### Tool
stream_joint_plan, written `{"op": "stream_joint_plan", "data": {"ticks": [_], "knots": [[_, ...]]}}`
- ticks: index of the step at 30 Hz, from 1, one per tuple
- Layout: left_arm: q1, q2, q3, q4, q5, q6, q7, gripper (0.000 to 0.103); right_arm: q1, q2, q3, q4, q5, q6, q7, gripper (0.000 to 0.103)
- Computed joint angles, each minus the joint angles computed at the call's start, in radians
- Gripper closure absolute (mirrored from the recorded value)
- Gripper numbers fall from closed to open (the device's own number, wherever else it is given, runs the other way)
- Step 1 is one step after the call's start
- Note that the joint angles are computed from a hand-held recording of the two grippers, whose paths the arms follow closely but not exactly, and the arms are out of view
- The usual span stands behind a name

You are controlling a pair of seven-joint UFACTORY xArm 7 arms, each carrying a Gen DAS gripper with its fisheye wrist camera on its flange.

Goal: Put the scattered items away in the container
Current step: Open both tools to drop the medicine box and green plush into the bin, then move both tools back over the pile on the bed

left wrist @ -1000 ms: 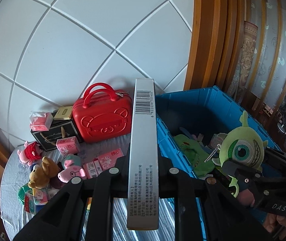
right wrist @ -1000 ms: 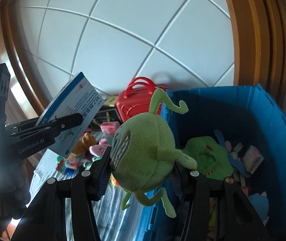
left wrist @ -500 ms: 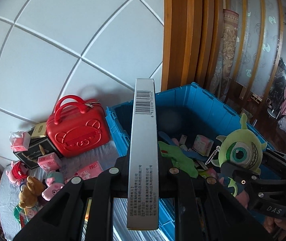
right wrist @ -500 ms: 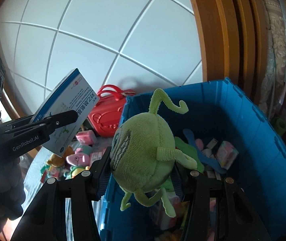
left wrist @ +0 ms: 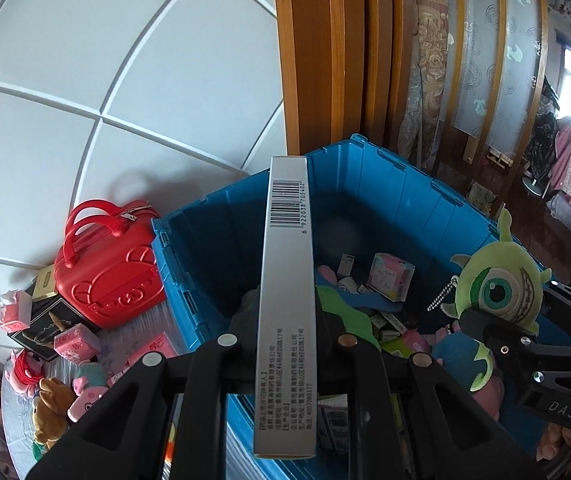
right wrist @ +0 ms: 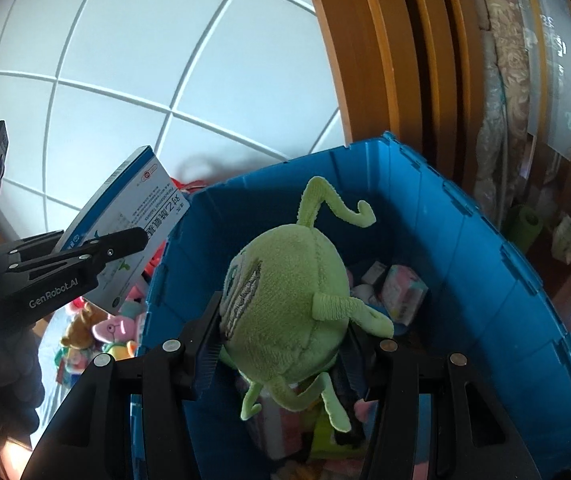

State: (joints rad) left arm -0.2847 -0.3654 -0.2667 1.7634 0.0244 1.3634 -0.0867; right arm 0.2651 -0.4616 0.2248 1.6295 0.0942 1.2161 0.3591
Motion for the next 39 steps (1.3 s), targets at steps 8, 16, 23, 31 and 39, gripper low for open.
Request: {"op": "stream_joint_plan", "data": {"ticks": [8,16,23,31,39], "knots": [[-0.022,0.074,-0.016,0.034,0.014,-0.027,-0.010,0.087,-0.022,0.018,-0.031,-0.028,-0.012,-0.007,-0.016,0.052],[-0.035,0.122,-0.007,0.072,0.029,-0.060,-0.054,0.069,-0.036,0.068,-0.020,0.022,-0.052,0.022,-0.027,0.028],[-0.014,0.093,0.019,0.049,0.057,-0.092,-0.079,0.007,-0.036,0.065,-0.020,0.020,-0.064,-0.017,-0.011,0.001],[0.022,0.036,0.055,0.005,0.031,-0.076,-0.049,0.007,-0.012,0.058,-0.009,0.027,-0.037,-0.023,-0.013,0.001],[0.064,-0.076,0.102,-0.093,-0.024,-0.066,-0.041,0.007,0.018,0.088,0.041,0.088,-0.055,-0.011,0.003,0.001]]}}
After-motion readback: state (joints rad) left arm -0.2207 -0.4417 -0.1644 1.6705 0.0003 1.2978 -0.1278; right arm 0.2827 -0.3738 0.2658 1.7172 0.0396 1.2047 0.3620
